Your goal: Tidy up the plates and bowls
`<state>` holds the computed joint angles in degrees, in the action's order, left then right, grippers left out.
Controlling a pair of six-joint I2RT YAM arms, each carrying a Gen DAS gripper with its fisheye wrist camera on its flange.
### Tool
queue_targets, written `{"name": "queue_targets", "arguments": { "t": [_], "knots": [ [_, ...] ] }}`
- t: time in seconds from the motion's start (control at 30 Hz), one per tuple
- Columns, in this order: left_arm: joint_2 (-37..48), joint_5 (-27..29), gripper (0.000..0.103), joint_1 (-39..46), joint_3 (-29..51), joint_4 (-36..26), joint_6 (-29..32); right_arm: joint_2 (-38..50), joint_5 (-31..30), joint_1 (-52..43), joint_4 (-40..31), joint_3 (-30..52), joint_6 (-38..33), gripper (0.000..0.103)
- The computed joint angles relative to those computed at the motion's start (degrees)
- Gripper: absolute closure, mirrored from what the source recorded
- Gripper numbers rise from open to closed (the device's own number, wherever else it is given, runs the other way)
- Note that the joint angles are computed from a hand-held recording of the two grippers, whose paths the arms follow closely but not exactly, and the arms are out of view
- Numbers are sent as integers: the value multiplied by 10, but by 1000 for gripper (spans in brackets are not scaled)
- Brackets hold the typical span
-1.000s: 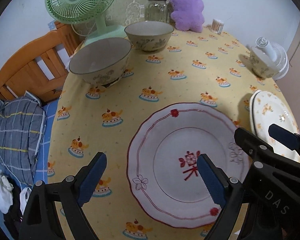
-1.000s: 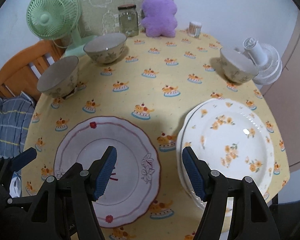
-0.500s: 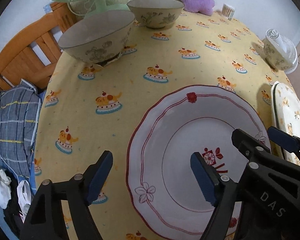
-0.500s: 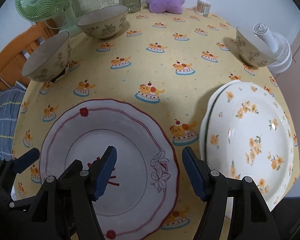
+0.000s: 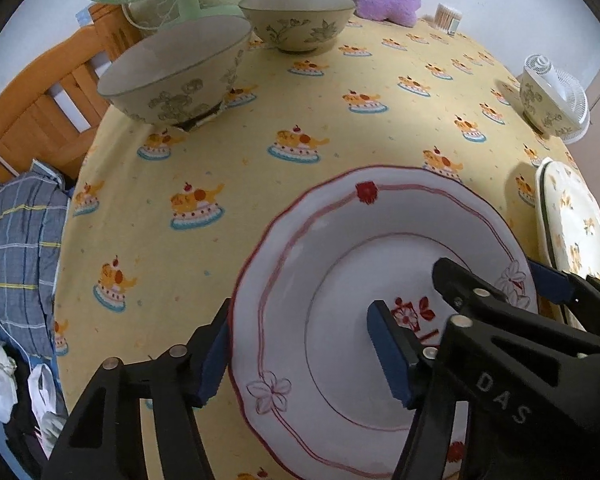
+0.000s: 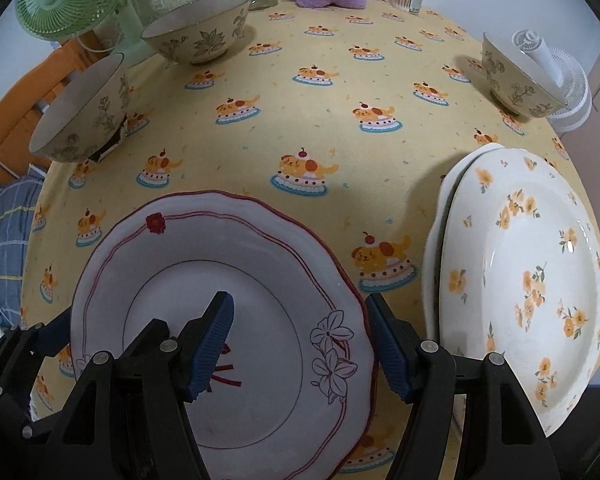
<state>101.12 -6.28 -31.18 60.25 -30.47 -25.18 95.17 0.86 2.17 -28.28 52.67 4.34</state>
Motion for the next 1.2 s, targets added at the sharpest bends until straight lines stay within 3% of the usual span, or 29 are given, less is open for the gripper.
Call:
{"name": "queue_targets", "arguments": {
  "t": [0.63, 1.2],
  "knots": [
    [-44, 25, 37, 9, -24, -27, 12, -36, 17, 28, -52, -8, 27, 32],
    [-127, -2, 37, -8, 1, -79, 6, -133, 40, 45, -133, 32, 31, 32]
  ]
}}
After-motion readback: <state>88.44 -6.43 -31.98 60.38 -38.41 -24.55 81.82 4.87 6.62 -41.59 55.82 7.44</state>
